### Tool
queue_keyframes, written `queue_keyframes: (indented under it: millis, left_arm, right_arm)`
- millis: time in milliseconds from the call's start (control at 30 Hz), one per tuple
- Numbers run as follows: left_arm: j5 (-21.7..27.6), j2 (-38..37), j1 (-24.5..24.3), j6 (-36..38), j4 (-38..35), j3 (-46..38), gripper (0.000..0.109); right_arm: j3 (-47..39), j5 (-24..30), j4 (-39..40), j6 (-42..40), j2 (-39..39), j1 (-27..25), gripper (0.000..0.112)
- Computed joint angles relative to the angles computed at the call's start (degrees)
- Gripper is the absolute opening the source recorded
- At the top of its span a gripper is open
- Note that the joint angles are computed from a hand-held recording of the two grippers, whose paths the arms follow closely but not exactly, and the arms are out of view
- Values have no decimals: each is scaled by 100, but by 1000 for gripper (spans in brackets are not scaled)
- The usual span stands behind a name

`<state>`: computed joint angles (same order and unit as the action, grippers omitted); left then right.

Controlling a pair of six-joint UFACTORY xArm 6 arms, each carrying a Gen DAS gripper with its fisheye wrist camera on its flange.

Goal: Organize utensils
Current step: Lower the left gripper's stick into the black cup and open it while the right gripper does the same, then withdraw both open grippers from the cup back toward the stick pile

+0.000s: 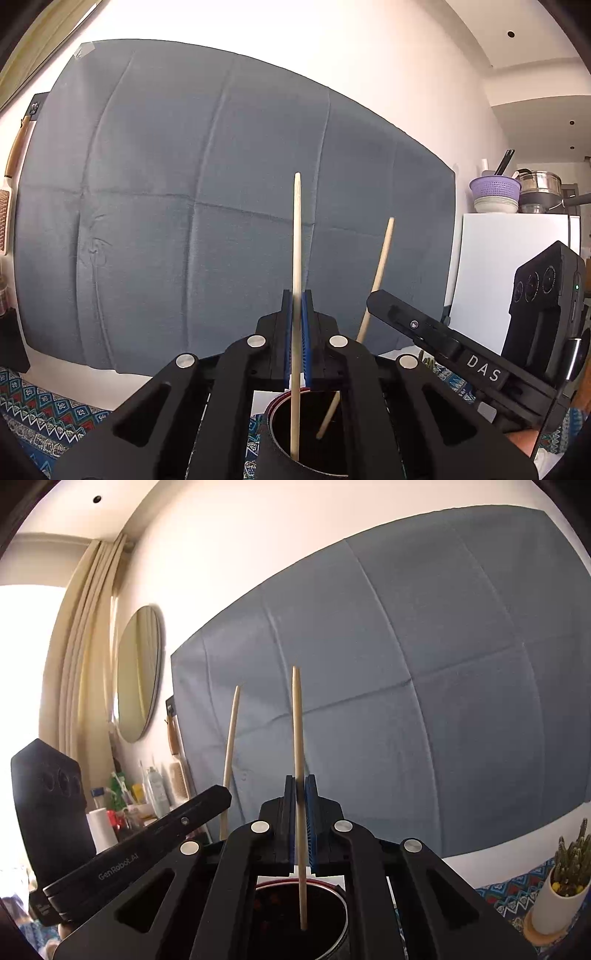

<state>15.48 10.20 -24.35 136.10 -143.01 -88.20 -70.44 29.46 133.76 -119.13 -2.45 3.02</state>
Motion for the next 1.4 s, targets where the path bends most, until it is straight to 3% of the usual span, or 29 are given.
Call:
queue_keyframes:
  millis: [67,167,233,267,300,367,500,533,667,800,933,1000,1167,1400]
  left_arm:
    - [-67,3,-1,184,-96,-17,7]
    - [-82,-7,26,139,10,8,32]
    - [82,-62,84,-171,184,103,49]
    - [96,-84,108,-140,111,117,55]
    - [73,-95,124,-80,37,110,65]
    - [24,-106,160,101,-137,84,73]
    - [-114,-131,226,235,-291,8,95]
    - [-169,-141,239,426,-451,-13,98]
    - [-298,-197,276,723,-730,-54,98]
    - [-534,-181,221,-121,33,-133,98]
    - [-796,-221,173,617,-473,-233,98]
    - [-870,-268,118,588,-310,-202,98]
    - [-1439,-244,-142,-876,1100,-238,98]
    - [-2037,-763,-508,-2385,2706,406,98]
  right_arm:
    - [-27,-29,-81,92,16,-5,9]
    - [-66,-181,-240,234,20,16,15]
    - [-85,-252,-185,250,9,14,59]
    - [-39,-268,3,83,-41,9,65]
    - [31,-190,156,-84,-106,-19,65]
    - [51,-249,194,-247,-190,-19,65]
    - [117,-347,483,-565,-366,-55,87]
    - [134,-344,483,-574,-403,-63,87]
    - [152,-517,713,-1003,-518,-14,91]
    - [56,-826,882,-1416,-531,100,95]
    - [34,-982,752,-1409,-583,191,95]
    - [99,-956,602,-1322,-659,194,95]
    - [225,-1051,59,-655,-856,172,95]
    - [428,-1803,-529,-117,-1347,292,95]
